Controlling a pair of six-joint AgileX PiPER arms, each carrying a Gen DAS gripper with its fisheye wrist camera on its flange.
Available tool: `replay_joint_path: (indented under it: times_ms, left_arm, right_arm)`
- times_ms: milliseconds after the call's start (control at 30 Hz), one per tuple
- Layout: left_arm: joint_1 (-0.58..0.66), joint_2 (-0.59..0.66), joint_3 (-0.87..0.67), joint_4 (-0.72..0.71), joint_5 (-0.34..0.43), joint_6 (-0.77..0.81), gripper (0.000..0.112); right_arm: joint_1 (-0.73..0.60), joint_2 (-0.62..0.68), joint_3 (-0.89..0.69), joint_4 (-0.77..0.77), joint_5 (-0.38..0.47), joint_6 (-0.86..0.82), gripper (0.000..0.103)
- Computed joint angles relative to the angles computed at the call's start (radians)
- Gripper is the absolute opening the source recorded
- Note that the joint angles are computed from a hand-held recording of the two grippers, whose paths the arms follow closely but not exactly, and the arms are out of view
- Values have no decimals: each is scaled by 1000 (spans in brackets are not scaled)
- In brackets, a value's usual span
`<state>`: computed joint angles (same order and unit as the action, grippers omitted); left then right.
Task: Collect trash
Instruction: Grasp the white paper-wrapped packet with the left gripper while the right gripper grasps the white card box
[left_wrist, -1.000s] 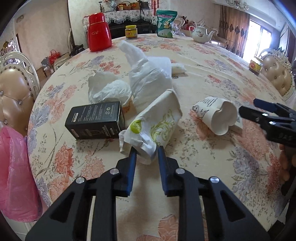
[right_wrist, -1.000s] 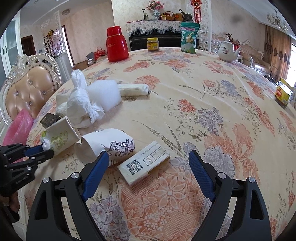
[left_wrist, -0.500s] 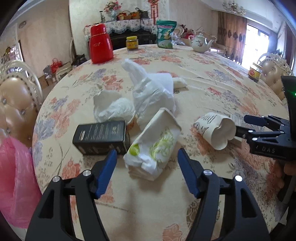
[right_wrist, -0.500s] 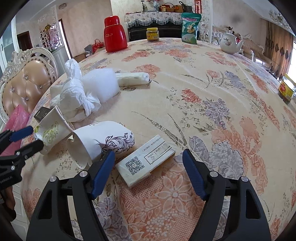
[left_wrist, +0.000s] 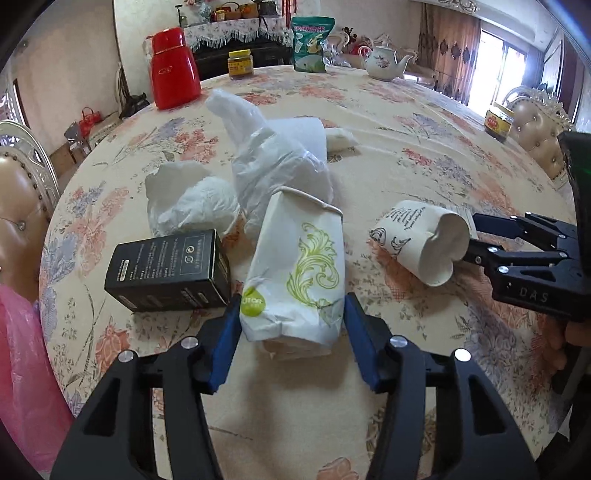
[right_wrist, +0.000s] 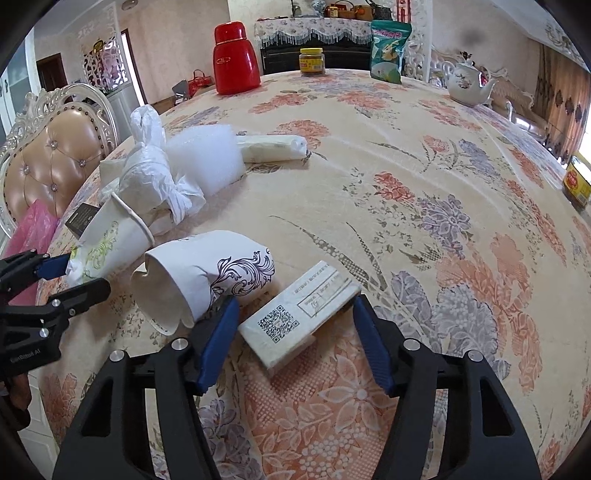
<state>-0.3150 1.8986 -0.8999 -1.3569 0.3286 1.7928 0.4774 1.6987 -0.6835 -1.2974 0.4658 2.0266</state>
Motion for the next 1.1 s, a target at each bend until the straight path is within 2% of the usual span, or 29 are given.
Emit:
replay_joint_path:
  times_ms: [67,233,467,533,700,867,967,1000,1100]
  left_arm:
    - [1,3,-2,10,12,-9,53]
    - [2,-2,0,31,17,-46,52]
    - [22,-18,17,37,46,-72,52]
    - [26,-28,26,19,51,-61,52]
    - [39,-56,45,-11,64,-31,52]
    - [40,-61,52,-20,68,-23,52]
    - [42,-64,59,-30,72,-11,52]
    - [45,-66,60,-32,75,-10,52]
    - [51,-63,59,-41,77,-3,52]
  right_arm:
    - [2,0,-2,-1,-5,-6,55]
    - [10,-16,13,-20,-14,13,40]
    - [15,-49,44,-25,0,36,36]
    - [20,-56,49,-28,6,40,30]
    - [23,-71,55,-15,14,27,26]
    - [28,-61,44,24,32,5,29]
    - [28,-46,26,54,44,-26,44]
    - [32,-39,20,58,54,-29,53]
    - [38,-16,1,77,71,-52,56]
